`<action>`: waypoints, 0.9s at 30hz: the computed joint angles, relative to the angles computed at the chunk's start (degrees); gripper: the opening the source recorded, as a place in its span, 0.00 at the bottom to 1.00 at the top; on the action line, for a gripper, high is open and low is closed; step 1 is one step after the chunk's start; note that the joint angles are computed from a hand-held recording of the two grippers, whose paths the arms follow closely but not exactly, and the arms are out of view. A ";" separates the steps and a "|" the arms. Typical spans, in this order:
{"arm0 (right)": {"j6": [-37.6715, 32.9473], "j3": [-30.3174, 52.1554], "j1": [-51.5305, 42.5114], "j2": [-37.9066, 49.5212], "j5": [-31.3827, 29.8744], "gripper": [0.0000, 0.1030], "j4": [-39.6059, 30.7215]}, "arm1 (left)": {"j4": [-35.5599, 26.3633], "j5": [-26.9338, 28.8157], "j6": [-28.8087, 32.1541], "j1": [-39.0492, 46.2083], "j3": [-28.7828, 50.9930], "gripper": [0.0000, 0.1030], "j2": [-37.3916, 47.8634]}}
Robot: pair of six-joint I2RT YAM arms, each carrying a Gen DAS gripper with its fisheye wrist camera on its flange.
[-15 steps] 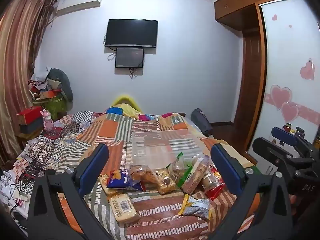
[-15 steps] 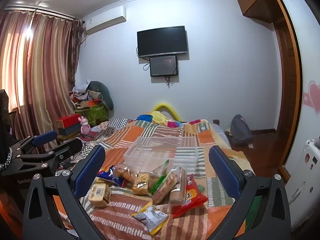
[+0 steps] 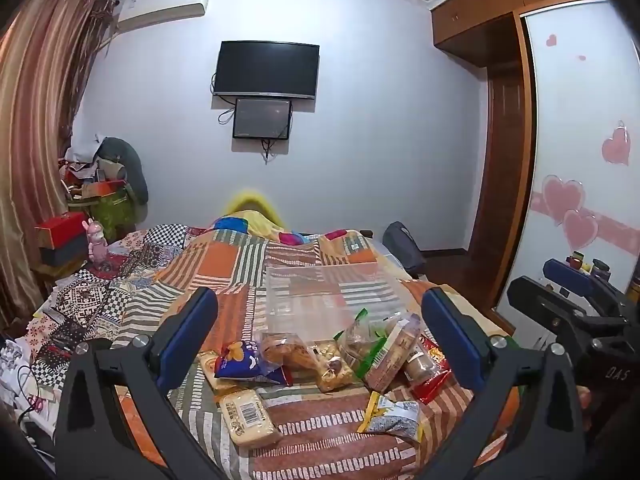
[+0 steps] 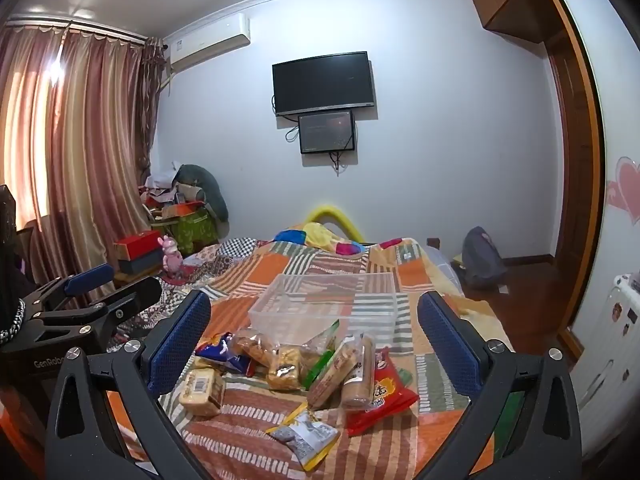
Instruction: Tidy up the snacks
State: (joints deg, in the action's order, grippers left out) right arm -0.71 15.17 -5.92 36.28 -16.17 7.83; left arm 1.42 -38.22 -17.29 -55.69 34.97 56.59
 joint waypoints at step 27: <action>0.75 0.36 1.28 0.35 0.96 1.00 -0.04 | 1.37 -2.91 0.77 -0.94 -1.48 1.00 -1.26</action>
